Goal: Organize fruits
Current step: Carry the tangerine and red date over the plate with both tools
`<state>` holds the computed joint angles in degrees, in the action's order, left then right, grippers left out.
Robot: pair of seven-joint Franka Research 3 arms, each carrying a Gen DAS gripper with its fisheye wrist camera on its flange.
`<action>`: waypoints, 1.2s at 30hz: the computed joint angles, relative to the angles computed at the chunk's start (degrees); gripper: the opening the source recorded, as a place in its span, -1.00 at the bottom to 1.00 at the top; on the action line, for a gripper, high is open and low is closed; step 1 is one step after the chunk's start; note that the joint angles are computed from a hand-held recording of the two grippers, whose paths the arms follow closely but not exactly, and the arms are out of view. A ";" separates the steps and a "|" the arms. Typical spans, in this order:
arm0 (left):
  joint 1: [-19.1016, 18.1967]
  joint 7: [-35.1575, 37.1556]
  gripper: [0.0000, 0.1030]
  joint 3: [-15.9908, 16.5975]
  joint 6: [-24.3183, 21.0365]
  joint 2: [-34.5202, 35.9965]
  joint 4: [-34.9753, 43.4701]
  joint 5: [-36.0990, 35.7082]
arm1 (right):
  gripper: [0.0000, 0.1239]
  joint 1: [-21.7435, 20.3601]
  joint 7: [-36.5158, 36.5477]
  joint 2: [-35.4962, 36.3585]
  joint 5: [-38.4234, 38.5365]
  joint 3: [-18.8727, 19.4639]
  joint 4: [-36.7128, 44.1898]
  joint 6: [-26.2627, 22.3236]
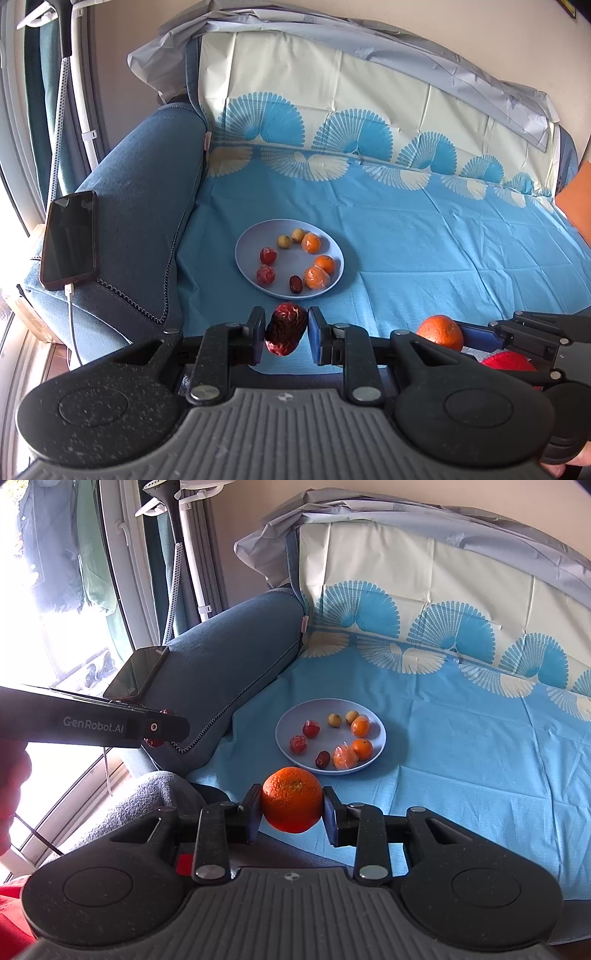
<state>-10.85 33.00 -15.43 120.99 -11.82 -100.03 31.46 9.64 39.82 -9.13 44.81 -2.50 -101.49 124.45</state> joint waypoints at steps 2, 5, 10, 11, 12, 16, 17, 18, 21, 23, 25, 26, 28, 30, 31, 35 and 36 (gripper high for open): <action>0.00 -0.02 -0.48 0.13 -0.04 0.19 0.01 -0.37 | -0.44 -0.06 0.33 0.31 -0.33 0.03 0.28 -0.37; 0.04 0.22 -0.48 0.33 -0.13 0.57 0.21 -0.75 | -0.44 -0.15 0.86 0.75 -0.73 0.14 0.67 -0.56; 0.12 1.67 -0.48 1.07 -0.01 1.29 0.54 -2.37 | -0.44 -0.18 1.75 1.69 -1.32 0.49 1.39 -0.86; 0.24 1.82 -0.48 1.20 -0.02 1.49 0.67 -2.47 | -0.44 -0.16 1.94 1.90 -1.44 0.61 1.51 -0.70; 0.41 1.85 -0.48 1.34 0.05 1.78 0.85 -2.47 | -0.44 -0.16 2.01 2.19 -1.50 0.68 1.75 -0.60; 1.22 2.41 -0.48 2.35 0.64 3.43 2.08 -3.31 | -0.44 -0.11 2.39 4.34 -1.90 1.19 3.56 0.47; 1.46 2.56 -0.48 2.58 0.74 4.06 2.66 -3.38 | -0.44 -0.11 2.67 5.01 -2.05 1.37 4.11 0.70; 1.69 2.80 -0.48 2.78 0.69 4.86 3.44 -3.34 | -0.44 -0.11 3.08 5.83 -2.19 1.54 4.91 0.68; 2.25 3.33 -0.48 3.45 1.05 7.20 5.74 -3.18 | -0.44 -0.09 4.08 8.52 -2.52 2.24 7.43 0.95; 2.50 3.60 -0.48 3.85 1.15 9.03 7.47 -2.82 | -0.44 -0.09 4.41 10.62 -2.58 2.79 9.45 1.15; 2.80 4.22 -0.48 4.50 1.76 11.11 9.14 -3.24 | -0.44 -0.08 4.50 12.81 -2.72 3.43 11.30 1.85; 2.93 4.59 -0.48 4.81 1.61 12.48 10.45 -3.53 | -0.44 -0.07 4.46 14.10 -2.76 3.78 12.35 2.23; 3.21 5.74 -0.48 5.52 1.63 15.39 13.23 -4.46 | -0.44 0.19 5.90 16.94 -5.16 4.41 15.09 2.63; 3.41 6.64 -0.48 6.22 2.28 17.86 15.37 -4.53 | -0.44 0.15 7.41 20.34 -6.39 5.05 18.74 2.16; 3.45 7.31 -0.48 6.55 2.17 19.48 16.95 -4.46 | -0.44 0.18 7.92 22.04 -7.08 5.40 20.52 2.36; 3.65 9.70 -0.48 7.86 1.22 26.00 23.78 -5.65 | -0.44 0.51 10.61 29.31 -10.33 6.69 28.51 2.57; 3.71 10.39 -0.48 8.17 0.89 27.51 25.46 -6.08 | -0.44 0.61 11.43 31.32 -11.08 7.02 30.85 2.36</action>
<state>-7.14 43.39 -7.26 121.88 15.69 -74.58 25.38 10.25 51.25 22.19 33.73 4.52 -70.64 126.81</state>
